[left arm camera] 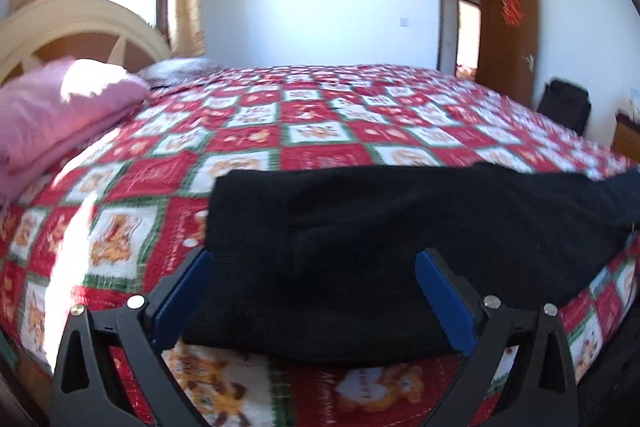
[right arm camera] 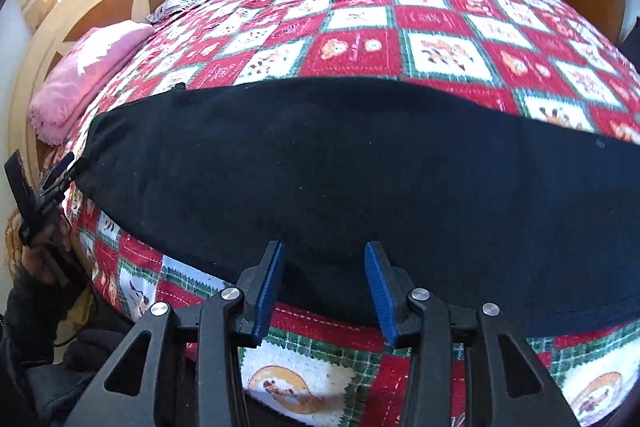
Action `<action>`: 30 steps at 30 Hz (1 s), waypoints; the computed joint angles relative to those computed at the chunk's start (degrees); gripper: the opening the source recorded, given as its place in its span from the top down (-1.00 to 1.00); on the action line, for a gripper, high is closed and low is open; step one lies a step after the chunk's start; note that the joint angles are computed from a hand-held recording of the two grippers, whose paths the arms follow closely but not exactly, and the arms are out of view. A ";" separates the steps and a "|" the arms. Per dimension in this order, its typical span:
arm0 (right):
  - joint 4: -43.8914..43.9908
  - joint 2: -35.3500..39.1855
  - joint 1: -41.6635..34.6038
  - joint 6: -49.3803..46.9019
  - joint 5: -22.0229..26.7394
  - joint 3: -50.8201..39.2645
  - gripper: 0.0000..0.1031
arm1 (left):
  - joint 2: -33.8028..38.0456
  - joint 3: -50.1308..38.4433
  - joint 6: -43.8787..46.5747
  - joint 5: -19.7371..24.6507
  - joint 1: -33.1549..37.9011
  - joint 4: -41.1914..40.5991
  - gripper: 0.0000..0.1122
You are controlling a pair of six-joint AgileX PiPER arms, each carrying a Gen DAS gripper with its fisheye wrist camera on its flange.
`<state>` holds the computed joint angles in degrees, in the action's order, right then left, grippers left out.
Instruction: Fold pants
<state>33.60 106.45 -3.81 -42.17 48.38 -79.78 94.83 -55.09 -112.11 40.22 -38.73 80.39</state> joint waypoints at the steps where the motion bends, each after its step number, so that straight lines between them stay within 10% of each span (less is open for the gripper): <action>1: 0.04 -0.49 0.19 0.21 -0.90 1.05 0.12 | -0.22 0.61 -0.67 -1.17 1.24 -0.50 -0.84; 6: -7.12 -3.93 6.59 2.86 -9.52 7.18 -0.39 | 0.32 4.20 -6.07 -5.46 5.32 0.15 -0.84; 11: 1.73 -3.60 0.65 -1.99 -0.52 2.81 -0.39 | -1.28 2.65 -4.02 -1.30 3.22 -1.51 -0.84; 30: -23.94 -1.01 -12.88 16.37 -11.48 -4.74 -0.36 | 10.11 -15.45 13.96 -2.41 0.70 -12.18 -0.84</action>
<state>9.66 105.44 -16.68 -25.80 36.89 -84.51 104.94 -70.54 -98.15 37.81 -38.03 68.21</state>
